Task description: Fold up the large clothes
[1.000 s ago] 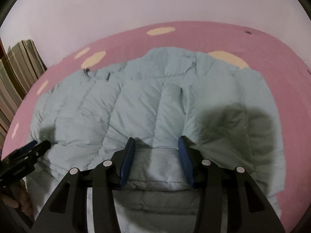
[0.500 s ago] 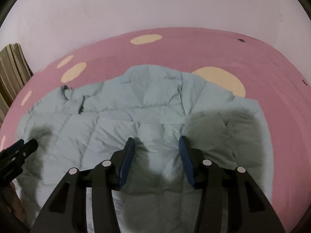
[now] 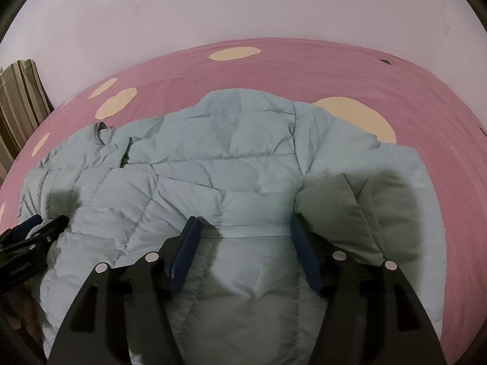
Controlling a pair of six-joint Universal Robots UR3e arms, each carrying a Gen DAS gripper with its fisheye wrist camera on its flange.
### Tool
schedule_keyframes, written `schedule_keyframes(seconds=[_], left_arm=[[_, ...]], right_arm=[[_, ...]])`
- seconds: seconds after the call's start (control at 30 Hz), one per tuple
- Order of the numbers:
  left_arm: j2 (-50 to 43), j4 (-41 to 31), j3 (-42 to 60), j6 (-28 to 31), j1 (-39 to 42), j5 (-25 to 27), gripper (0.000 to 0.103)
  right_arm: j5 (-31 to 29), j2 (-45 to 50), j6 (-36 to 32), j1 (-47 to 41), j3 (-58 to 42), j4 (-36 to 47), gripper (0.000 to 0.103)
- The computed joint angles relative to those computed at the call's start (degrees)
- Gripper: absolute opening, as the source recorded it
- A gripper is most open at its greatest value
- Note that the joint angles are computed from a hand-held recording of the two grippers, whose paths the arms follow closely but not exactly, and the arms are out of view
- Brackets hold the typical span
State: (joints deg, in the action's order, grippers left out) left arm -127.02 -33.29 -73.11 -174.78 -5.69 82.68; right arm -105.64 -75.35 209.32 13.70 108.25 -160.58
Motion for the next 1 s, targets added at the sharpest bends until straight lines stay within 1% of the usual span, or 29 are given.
schedule_keyframes(seconds=[0.07, 0.17, 0.27, 0.33, 0.4, 0.47, 0.57, 0.63, 0.7, 0.8, 0.87, 0.9, 0.93, 0.97, 1.0], left_arm=[[0.23, -0.29, 0.09, 0.00, 0.10, -0.15, 0.098], [2.59, -0.55, -2.23, -0.34, 0.99, -1.81, 0.098], [8.25, -0.67, -8.28, 0.06, 3.30, -5.37, 0.098], [13.40, 0.19, -14.09, 1.30, 5.41, -7.45, 0.098], [18.87, 0.97, -20.28, 3.01, 7.93, -9.24, 0.098], [26.19, 1.10, -28.17, 5.70, 11.94, -11.57, 0.098], [36.07, -1.74, -37.14, 10.27, 18.63, -14.48, 0.098], [44.00, -5.76, -43.21, 14.75, 24.78, -17.14, 0.098], [51.37, -11.89, -47.37, 19.98, 31.19, -19.90, 0.098], [63.42, -26.94, -51.53, 30.77, 43.12, -24.67, 0.098], [72.11, -42.05, -52.61, 40.93, 53.18, -27.43, 0.098], [74.62, -47.17, -52.67, 44.40, 56.31, -28.02, 0.098], [78.57, -56.30, -52.31, 50.63, 61.84, -28.83, 0.098], [81.56, -64.18, -51.66, 56.22, 66.70, -29.16, 0.098], [83.72, -70.30, -51.03, 61.02, 70.73, -29.14, 0.098]], right_arm=[[0.51, -0.80, -0.16, -0.03, 0.56, -0.58, 0.067], [0.80, -4.13, 1.09, 0.17, 2.33, -0.25, 0.069], [0.53, -9.59, 1.80, 0.98, 5.78, 0.81, 0.070], [-1.05, -15.15, 2.44, 2.37, 9.20, 3.02, 0.071], [-1.17, -20.87, 3.48, 2.80, 13.24, 4.64, 0.072], [-1.13, -28.08, 5.05, 3.05, 17.75, 8.10, 0.072], [-1.47, -38.21, 7.65, 3.94, 23.02, 14.40, 0.072], [-1.86, -44.63, 9.90, 5.33, 25.58, 19.47, 0.072], [-2.43, -52.42, 13.17, 7.41, 28.25, 25.76, 0.072], [-2.15, -62.30, 18.30, 10.13, 30.89, 33.83, 0.072], [-3.51, -66.70, 23.37, 14.13, 32.09, 37.71, 0.072], [-4.34, -68.03, 26.09, 16.51, 32.67, 38.86, 0.072], [-4.65, -68.62, 27.63, 17.82, 33.11, 39.16, 0.072], [-5.84, -69.61, 31.61, 21.51, 33.84, 39.96, 0.072], [-6.43, -70.23, 34.07, 23.73, 34.39, 40.28, 0.072]])
